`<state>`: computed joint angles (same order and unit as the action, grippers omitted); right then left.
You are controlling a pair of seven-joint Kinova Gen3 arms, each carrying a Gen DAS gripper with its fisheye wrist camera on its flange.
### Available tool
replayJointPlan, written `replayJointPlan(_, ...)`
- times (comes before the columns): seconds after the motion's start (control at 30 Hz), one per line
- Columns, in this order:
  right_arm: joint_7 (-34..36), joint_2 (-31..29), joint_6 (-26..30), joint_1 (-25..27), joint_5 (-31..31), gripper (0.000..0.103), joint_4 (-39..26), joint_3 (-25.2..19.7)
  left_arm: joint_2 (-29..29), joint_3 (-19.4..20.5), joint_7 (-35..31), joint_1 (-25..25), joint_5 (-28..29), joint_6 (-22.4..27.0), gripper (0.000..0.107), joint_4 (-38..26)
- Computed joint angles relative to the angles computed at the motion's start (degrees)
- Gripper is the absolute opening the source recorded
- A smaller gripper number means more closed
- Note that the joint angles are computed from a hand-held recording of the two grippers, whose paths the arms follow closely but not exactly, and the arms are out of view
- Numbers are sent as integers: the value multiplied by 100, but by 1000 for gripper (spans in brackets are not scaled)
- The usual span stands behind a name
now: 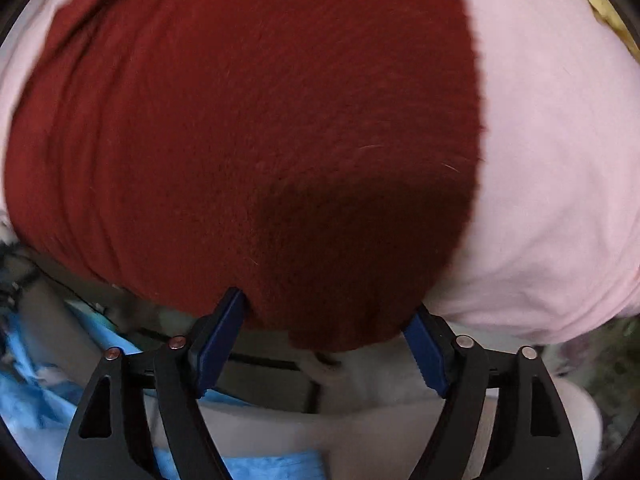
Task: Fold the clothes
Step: 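Grasp the cardigan hem with the left tool while the right tool grasps it too, then lift the hem with both tools and fold it toward the collar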
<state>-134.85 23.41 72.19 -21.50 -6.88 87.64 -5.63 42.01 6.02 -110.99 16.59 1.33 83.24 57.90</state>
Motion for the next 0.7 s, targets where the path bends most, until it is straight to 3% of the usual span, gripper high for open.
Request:
replayJointPlan(0.17, 146, 107, 53, 62, -88, 82, -113, -20, 516, 16, 145, -94, 170, 450, 95, -655)
replayJointPlan(0.2, 162, 86, 69, 15, -33, 73, -133, -28, 494, -12, 87, -49, 90, 432, 78, -639)
replayJointPlan(0.23, 207, 63, 103, -34, 18, 61, -170, -50, 421, -62, 12, 21, -50, 362, 33, -558)
replayJointPlan(0.27, 211, 42, 156, -85, 67, 56, -200, -54, 341, -111, -60, 95, -204, 280, 24, -460)
replayJointPlan(0.33, 199, 3, 269, -185, 165, 35, -256, -58, 172, -75, -251, 63, -259, 179, 15, -276)
replayJointPlan(0.43, 195, -127, 266, -281, 245, 17, -220, -75, -10, -17, -384, -33, -161, 114, 13, -75)
replayJointPlan(0.57, 197, -457, -27, -308, 221, 8, -27, -116, -187, 168, -554, -378, 354, 254, 12, -55)
replayJointPlan(0.7, 462, -1150, -728, -13, -248, 8, 607, -173, -245, 355, -704, -896, 1154, 538, 12, -312)
